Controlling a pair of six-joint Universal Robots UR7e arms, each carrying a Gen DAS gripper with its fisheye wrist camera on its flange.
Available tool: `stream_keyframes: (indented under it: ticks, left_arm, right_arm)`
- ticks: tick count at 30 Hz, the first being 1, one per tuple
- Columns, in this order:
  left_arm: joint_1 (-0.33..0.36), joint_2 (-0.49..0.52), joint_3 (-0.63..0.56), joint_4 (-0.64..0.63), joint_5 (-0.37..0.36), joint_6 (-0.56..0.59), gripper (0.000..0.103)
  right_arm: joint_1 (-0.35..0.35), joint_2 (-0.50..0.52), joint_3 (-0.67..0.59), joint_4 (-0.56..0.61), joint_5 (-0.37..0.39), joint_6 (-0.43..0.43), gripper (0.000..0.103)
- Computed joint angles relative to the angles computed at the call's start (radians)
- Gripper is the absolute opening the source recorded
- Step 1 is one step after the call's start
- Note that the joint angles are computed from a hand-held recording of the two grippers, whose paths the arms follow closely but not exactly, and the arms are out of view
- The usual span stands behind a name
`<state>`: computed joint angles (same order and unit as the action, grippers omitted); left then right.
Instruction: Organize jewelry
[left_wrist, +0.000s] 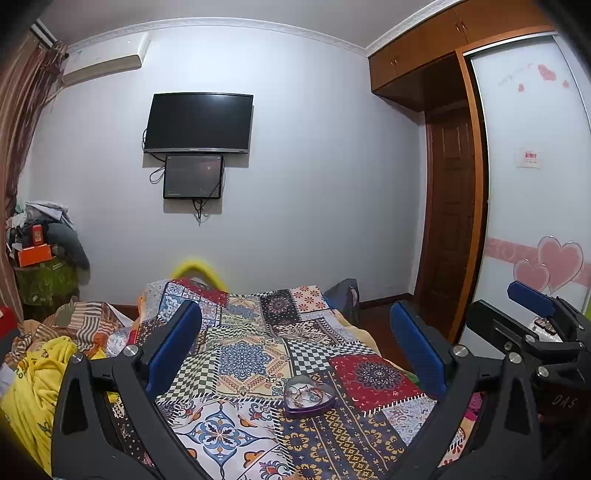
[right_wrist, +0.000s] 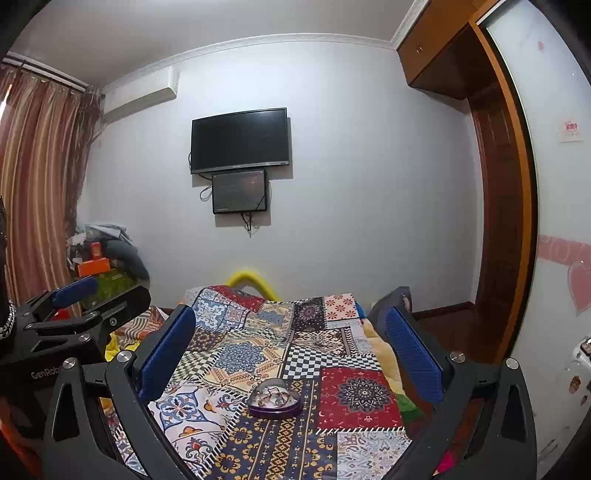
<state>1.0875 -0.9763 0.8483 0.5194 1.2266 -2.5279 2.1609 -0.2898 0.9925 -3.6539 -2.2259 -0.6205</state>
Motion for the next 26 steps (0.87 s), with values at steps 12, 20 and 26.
stream_keyframes:
  ticks: [12,20,26]
  left_arm:
    - [0.006,0.019,-0.043,0.043,0.011,-0.03,0.102]
    - [0.009,0.03,-0.05,0.05,0.003,-0.015,0.102]
    - [0.013,0.036,-0.055,0.052,0.003,-0.004,0.102]
  right_arm:
    - [-0.002,0.001,-0.003,0.005,-0.001,0.007,0.102]
    - [-0.003,-0.002,0.003,0.001,0.002,0.017,0.102]
    - [-0.005,-0.001,0.0,0.009,-0.006,0.022,0.102]
